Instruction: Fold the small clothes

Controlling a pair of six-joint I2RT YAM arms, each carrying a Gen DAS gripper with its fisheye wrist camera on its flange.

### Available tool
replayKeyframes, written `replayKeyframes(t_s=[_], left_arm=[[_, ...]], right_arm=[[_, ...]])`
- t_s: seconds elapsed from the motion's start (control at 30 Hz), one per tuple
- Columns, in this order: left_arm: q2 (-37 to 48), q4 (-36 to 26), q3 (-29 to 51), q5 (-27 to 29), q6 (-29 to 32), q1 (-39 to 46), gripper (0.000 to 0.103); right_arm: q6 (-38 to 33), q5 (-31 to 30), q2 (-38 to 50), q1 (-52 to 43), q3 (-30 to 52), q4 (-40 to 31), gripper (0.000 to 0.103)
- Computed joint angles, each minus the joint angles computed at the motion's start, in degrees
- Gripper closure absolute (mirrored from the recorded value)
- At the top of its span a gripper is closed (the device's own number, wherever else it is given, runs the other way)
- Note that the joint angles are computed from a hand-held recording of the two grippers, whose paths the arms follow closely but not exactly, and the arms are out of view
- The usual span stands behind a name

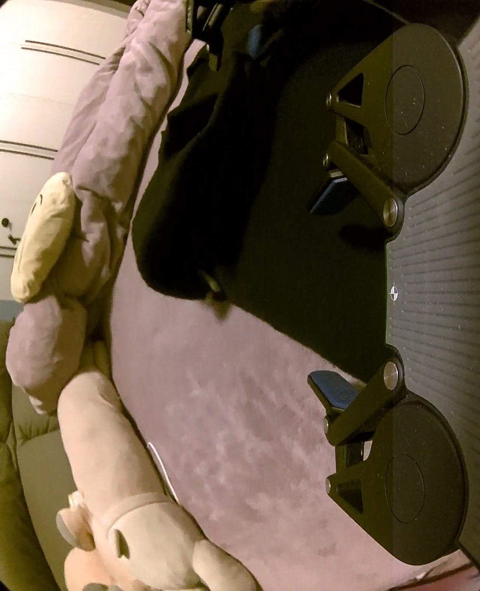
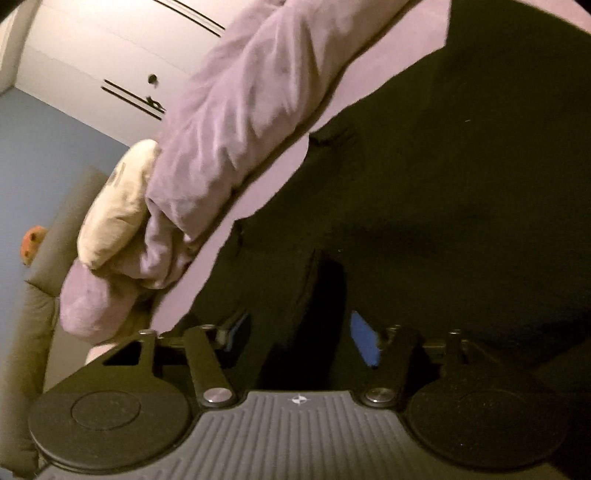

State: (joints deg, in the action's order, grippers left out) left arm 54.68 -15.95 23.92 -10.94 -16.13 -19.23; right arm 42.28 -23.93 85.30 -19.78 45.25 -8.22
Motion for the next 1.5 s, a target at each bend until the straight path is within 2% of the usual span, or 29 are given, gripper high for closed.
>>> replayKeyframes(t_s=[0.07, 0.23, 0.4, 0.67, 0.93, 1.1, 1.2, 1.27, 1.33, 1.4, 1.47, 1.5], left_arm=[[1.92, 1.16, 0.27, -0.40, 0.21, -0.60, 0.008], [4.55, 2.04, 1.34, -1.81, -1.60, -1.96, 0.008], [9.53, 2.22, 4.61, -1.52, -4.09, -1.77, 0.008], [10.55, 1.25, 5.72, -2.38, -4.43, -4.25, 0.008], [10.29, -0.09, 5.83, -3.56, -4.04, -6.93, 0.008], [11.79, -0.35, 6.83, -4.50, -4.38, -7.95, 0.007], [12.62, -0.03, 7.52, -4.30, -4.29, -7.53, 0.007], [12.89, 0.07, 7.73, -3.88, -4.55, -7.19, 0.007], [12.95, 0.10, 7.72, -3.93, -4.65, -7.42, 0.007], [12.91, 0.08, 7.59, -4.32, -4.24, -7.95, 0.007], [13.08, 0.09, 7.62, -4.75, -4.00, -8.36, 0.007], [13.51, -0.28, 8.03, -4.89, -3.99, -8.41, 0.007]], right_arm=[[-0.30, -0.40, 2.47, 1.07, 3.51, -2.86, 0.092], [-14.00, 9.23, -3.76, 6.39, 6.63, -5.48, 0.094], [-21.29, 12.90, -10.39, 8.70, 9.48, -6.56, 0.095], [-27.84, 12.92, -17.82, 1.10, 8.35, -7.94, 0.095], [-34.77, 12.49, -16.96, -8.56, 0.60, -8.26, 0.094], [-32.86, 8.55, -12.27, -14.19, -0.97, -10.08, 0.086], [-28.12, 5.79, -10.37, -17.34, -0.74, -9.76, 0.074], [-24.23, 2.36, -7.10, -20.08, 0.82, -10.19, 0.063], [-21.35, -0.34, -4.07, -22.39, 1.63, -9.76, 0.063], [-19.96, -1.43, -2.72, -23.04, 2.14, -9.52, 0.068], [-21.10, -0.08, -1.35, -22.30, 4.10, -11.27, 0.091], [-22.51, 0.95, -1.01, -21.59, 5.28, -12.28, 0.092]])
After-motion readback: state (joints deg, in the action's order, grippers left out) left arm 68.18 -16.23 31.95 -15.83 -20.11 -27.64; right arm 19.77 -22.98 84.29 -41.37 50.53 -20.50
